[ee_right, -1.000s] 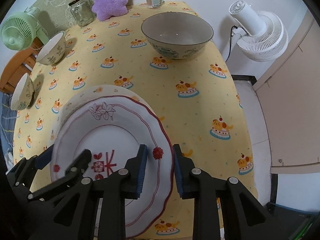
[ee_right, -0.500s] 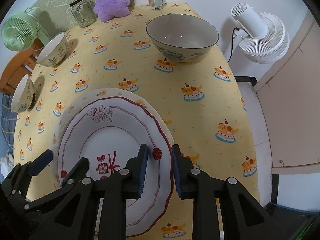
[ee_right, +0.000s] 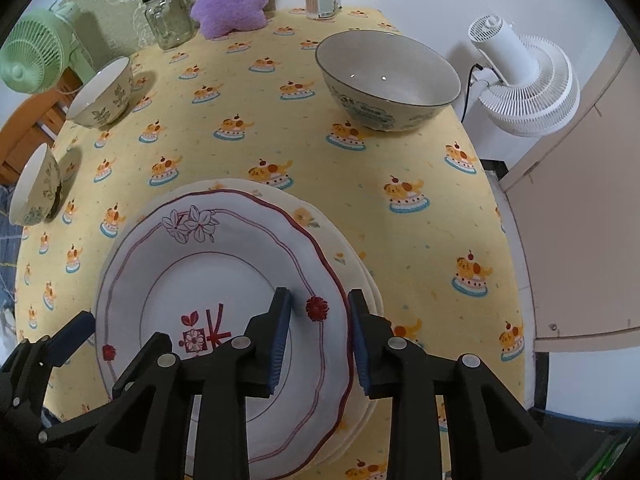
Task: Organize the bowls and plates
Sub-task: 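Lower the red-rimmed plate onto the flower plates and open the right gripper, then move the right gripper to the large cream patterned bowl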
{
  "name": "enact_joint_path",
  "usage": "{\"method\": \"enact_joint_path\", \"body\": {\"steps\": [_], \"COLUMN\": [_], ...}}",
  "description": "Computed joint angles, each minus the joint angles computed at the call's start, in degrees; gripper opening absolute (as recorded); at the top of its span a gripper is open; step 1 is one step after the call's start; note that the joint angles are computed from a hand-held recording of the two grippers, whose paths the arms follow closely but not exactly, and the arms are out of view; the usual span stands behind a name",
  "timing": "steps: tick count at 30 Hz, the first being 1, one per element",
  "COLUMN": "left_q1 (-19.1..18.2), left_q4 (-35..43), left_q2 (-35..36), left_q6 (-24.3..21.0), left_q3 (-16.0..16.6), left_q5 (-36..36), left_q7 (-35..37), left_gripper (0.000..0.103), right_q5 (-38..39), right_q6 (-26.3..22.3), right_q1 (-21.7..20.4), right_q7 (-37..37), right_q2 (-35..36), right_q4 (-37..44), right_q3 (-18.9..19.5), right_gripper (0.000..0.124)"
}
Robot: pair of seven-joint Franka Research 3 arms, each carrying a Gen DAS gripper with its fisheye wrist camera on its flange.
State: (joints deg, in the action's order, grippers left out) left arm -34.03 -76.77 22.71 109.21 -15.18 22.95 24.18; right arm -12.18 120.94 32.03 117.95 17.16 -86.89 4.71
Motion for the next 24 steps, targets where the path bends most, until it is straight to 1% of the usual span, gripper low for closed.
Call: {"method": "enact_joint_path", "body": {"steps": [4, 9, 11, 12, 17, 18, 21, 24], "left_q1": [0.12, 0.23, 0.29, 0.33, 0.53, 0.57, 1.24, 2.32], "left_q4": [-0.22, -0.89, -1.24, -1.3, -2.6, -2.96, -5.65, -9.01], "left_q2": [-0.09, -0.47, -0.7, -0.73, -1.81, -2.14, -4.34, -7.01], "left_q6": [0.4, 1.1, 1.45, 1.55, 2.11, 2.2, 3.3, 4.93], "left_q3": [0.01, 0.0, -0.06, -0.12, -0.38, -0.4, -0.56, -0.83], "left_q5": [-0.05, -0.04, -0.08, -0.19, -0.58, -0.52, -0.56, -0.7], "left_q7": [0.14, -0.2, -0.32, -0.32, -0.18, -0.3, -0.59, -0.69], "left_gripper": [0.077, 0.078, 0.078, 0.078, 0.079, 0.079, 0.079, 0.083], "right_q5": [-0.81, -2.22, -1.66, -1.17, 0.0, 0.12, 0.04, 0.18], "right_q6": [-0.56, -1.58, -2.02, -1.69, -1.71, -1.62, -0.99, -0.06], "right_q1": [0.4, 0.97, 0.83, 0.69, 0.6, 0.63, 0.89, 1.2], "right_q7": [-0.02, -0.41, -0.67, -0.86, -0.99, -0.83, 0.09, 1.2], "right_q2": [0.48, 0.87, 0.86, 0.6, -0.09, -0.23, -1.01, -1.7], "right_q4": [0.61, 1.19, 1.18, 0.8, 0.04, -0.11, -0.75, -1.19], "right_q3": [-0.06, -0.21, -0.11, -0.01, 0.32, 0.38, 0.56, 0.93], "right_gripper": [0.037, 0.037, 0.044, 0.049, 0.055, 0.059, 0.068, 0.071]}}
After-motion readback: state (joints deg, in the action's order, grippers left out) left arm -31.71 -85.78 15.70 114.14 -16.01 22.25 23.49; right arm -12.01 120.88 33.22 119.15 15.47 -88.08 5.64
